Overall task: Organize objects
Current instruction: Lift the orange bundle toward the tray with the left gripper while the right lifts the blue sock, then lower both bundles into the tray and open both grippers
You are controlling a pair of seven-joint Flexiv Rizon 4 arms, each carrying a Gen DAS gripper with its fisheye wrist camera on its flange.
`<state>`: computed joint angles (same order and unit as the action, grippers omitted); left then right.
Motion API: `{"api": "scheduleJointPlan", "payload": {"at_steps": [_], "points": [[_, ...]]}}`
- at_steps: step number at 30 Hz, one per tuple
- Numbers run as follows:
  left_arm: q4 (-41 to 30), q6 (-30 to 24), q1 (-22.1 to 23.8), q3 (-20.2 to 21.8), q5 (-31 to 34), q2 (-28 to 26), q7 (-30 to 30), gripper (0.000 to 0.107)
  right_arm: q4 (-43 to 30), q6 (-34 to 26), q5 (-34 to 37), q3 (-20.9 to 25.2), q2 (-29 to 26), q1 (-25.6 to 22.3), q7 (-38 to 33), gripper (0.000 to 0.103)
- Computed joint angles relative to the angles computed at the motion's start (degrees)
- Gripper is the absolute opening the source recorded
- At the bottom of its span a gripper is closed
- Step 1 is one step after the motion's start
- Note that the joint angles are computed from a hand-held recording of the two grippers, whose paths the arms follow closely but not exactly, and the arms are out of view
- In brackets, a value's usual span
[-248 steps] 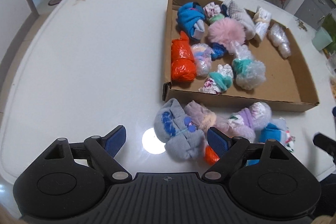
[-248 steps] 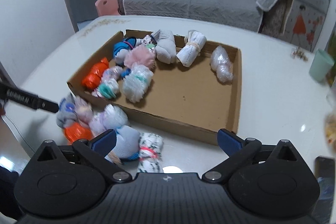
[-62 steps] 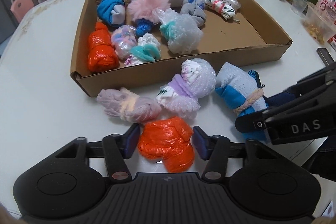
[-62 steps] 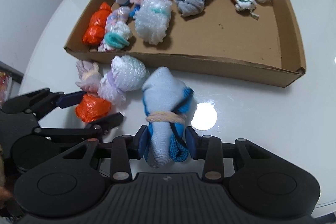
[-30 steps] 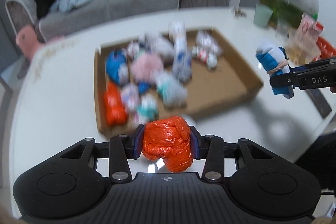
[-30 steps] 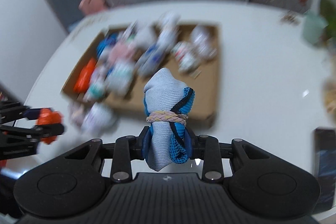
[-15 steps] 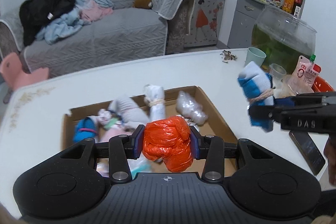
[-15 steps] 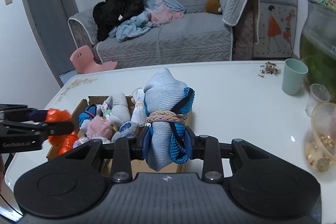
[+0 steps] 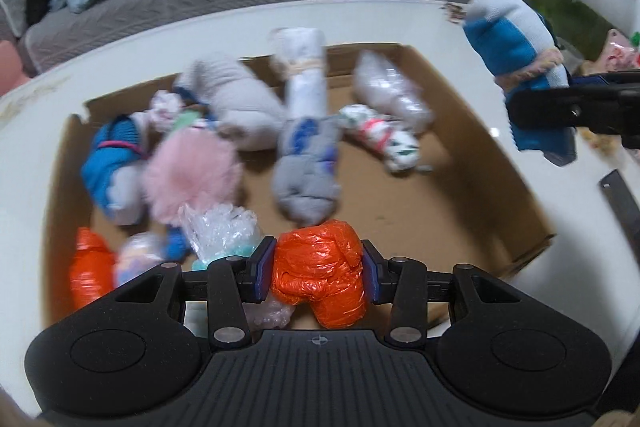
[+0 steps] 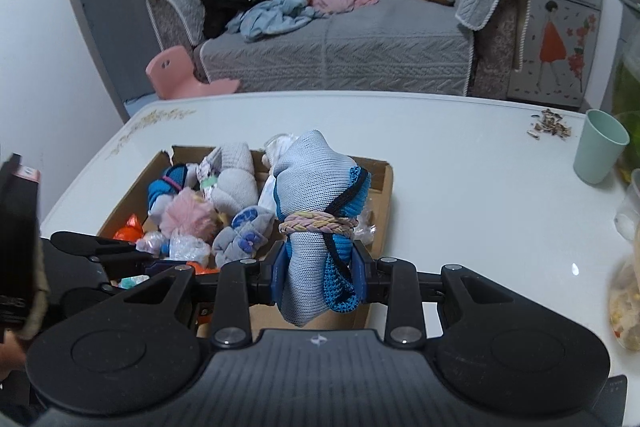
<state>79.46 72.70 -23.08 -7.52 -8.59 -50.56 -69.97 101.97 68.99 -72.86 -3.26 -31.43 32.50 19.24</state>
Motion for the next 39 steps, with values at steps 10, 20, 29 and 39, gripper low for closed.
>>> {"api": "scheduleJointPlan", "payload": {"at_steps": [10, 20, 29, 39], "points": [[0.23, 3.19, -2.45, 4.3, 4.48, 0.5, -0.85, 0.05, -4.89, 3.84, 17.99, 3.69, -5.44, -0.89, -18.37, 0.03], [-6.04, 1.62, -3.12, 5.41, 4.87, -3.33, -3.4, 0.05, -9.91, 0.73, 32.78, 4.57, -9.26, 0.27, -30.21, 0.03], [-9.15, 0.59, -3.46, 5.79, 5.42, -5.12, -4.62, 0.05, -13.1, -0.03, 39.22, 1.76, -11.42, 2.62, -35.28, 0.03], [-9.95, -0.28, -3.21, 5.53, 5.45, -5.6, -5.49, 0.051, -14.32, -0.99, 42.38, 1.17, -12.32, 3.19, -37.8, 0.03]]}}
